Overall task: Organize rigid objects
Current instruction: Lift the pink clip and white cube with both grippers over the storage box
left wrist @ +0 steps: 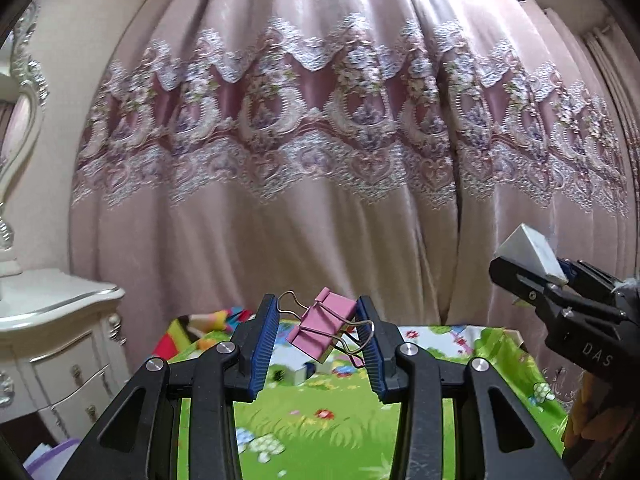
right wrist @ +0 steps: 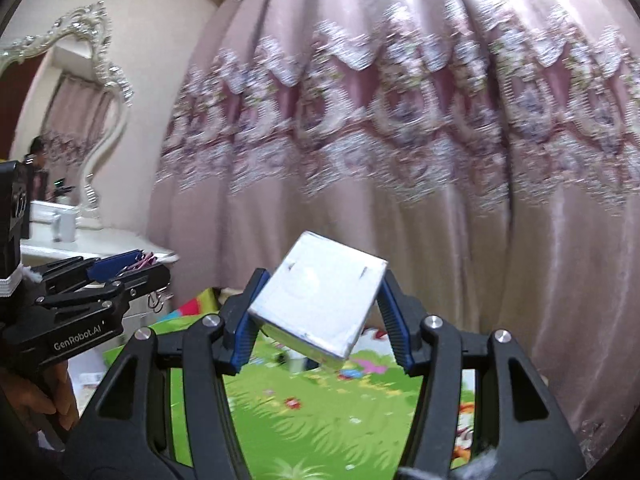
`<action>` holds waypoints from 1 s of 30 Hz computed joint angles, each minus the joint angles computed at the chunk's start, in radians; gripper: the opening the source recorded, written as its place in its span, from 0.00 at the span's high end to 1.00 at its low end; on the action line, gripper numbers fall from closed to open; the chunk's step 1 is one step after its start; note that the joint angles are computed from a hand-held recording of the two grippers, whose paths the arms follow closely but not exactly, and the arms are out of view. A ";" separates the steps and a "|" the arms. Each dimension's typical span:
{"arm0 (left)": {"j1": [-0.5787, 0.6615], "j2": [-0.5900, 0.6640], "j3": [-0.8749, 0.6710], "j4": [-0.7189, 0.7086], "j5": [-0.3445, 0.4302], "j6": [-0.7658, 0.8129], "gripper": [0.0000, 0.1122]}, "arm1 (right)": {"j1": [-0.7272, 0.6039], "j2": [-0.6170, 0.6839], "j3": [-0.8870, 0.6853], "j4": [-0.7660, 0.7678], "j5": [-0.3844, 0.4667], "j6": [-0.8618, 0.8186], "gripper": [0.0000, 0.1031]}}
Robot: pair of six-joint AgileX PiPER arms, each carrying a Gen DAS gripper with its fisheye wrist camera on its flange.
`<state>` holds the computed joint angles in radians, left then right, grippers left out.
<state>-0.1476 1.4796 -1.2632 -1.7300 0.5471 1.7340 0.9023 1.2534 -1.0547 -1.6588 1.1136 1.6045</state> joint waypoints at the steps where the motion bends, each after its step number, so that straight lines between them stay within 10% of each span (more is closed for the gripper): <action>1: 0.030 -0.005 0.013 0.020 0.012 -0.021 0.64 | -0.004 0.011 -0.011 0.013 -0.027 -0.005 0.43; 23: 0.517 0.070 0.095 0.181 0.114 -0.210 0.64 | 0.015 0.384 -0.366 0.313 -0.463 -0.432 0.43; 30: 0.552 0.148 0.064 0.365 0.058 -0.366 0.64 | 0.014 0.545 -0.546 0.702 -0.543 -0.859 0.43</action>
<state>0.4046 1.6277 -1.1991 -1.3649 0.6053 1.3683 0.9163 1.7985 -1.6003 -0.9570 0.5705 0.7450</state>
